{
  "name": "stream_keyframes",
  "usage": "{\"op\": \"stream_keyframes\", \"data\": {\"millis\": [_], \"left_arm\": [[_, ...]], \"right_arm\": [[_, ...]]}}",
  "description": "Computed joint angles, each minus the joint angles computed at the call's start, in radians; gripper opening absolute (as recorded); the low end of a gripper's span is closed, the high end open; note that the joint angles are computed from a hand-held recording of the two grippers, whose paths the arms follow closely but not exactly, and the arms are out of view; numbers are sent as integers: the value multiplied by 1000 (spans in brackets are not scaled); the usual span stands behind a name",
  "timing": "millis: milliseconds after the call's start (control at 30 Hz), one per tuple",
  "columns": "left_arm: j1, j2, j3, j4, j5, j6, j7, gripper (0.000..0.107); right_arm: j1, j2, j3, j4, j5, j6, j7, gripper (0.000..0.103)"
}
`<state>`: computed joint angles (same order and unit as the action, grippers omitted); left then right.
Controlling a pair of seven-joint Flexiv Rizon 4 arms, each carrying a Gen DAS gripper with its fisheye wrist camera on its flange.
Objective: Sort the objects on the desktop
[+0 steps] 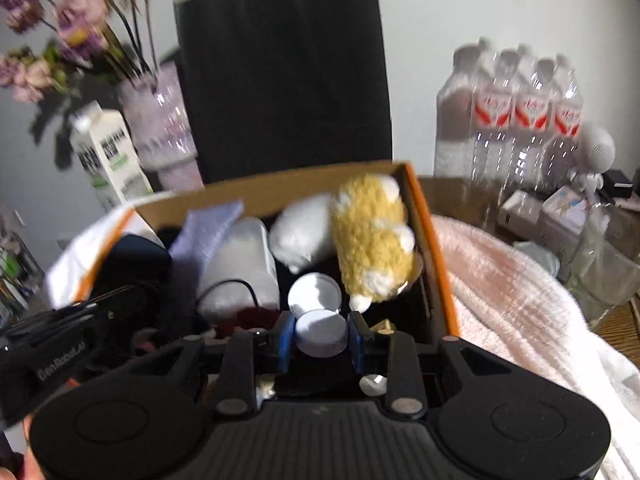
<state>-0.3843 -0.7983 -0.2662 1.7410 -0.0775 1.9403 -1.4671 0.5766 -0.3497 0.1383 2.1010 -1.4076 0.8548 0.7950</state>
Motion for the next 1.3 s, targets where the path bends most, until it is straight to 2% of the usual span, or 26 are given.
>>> {"op": "stream_keyframes", "data": {"millis": [67, 100, 167, 200, 233, 267, 300, 367, 400, 433, 467, 567, 633, 667, 833, 900, 1033, 1100, 1167, 1233, 1300], "left_arm": [[-72, 0, 86, -15, -56, -25, 5, 2], [-106, 1, 128, -18, -82, -31, 8, 2], [-126, 1, 150, -11, -101, -8, 8, 6], [-126, 3, 149, -2, -102, 15, 6, 18], [-120, 4, 144, 2, -97, 30, 11, 28], [-118, 6, 144, 8, -94, 48, 15, 47], [-123, 7, 150, 9, -98, 59, 22, 59], [-74, 12, 101, 22, -60, 70, 27, 67], [-47, 18, 73, 30, -40, 67, 25, 76], [-20, 22, 45, 41, -20, 71, 22, 80], [-4, 27, 31, 50, 6, 75, 12, 85], [-28, 43, 53, 84, -2, 131, 13, 103], [-13, 58, 36, 114, 13, 159, -5, 103], [2, 68, 23, 130, 28, 168, -16, 103], [-45, 143, 74, 229, 7, 222, -18, 103], [-36, 173, 70, 282, 36, 260, -21, 103], [-109, 261, 126, 403, -24, 260, 28, 103], [-149, 302, 152, 464, -58, 254, 71, 103], [-97, 331, 111, 524, 3, 270, 45, 103], [-19, 362, 56, 586, 85, 275, -22, 103], [8, 392, 44, 644, 123, 282, -67, 103]], "right_arm": [[-5, -9, -5, 0, -15, 13, 46, 27], [-5, -19, -1, -8, 15, 10, 17, 27], [7, -34, 4, -22, 88, -19, -49, 28], [10, -32, -2, -20, 80, -12, -39, 28], [12, -26, -7, -12, 61, -5, -16, 33], [11, -21, -10, -6, 46, 2, 3, 38], [11, -15, -12, 1, 27, 8, 18, 41], [14, -7, -6, 4, 29, -9, 14, 43], [19, -1, -3, 6, 29, -25, 21, 53], [24, 7, -2, 10, 16, -39, 41, 64], [26, 14, 0, 14, 0, -48, 61, 67], [32, 34, 16, 26, -10, -86, 85, 74], [42, 46, 27, 33, -12, -126, 89, 85], [49, 53, 33, 39, -23, -146, 104, 85], [70, 90, 70, 76, -65, -203, 157, 89], [88, 102, 89, 86, -63, -231, 163, 89], [147, 113, 137, 93, 17, -315, 209, 91], [169, 122, 151, 108, 28, -311, 247, 91], [188, 131, 160, 133, -13, -297, 297, 91], [226, 128, 182, 144, -9, -339, 309, 92], [274, 113, 205, 144, 19, -394, 289, 94]]}}
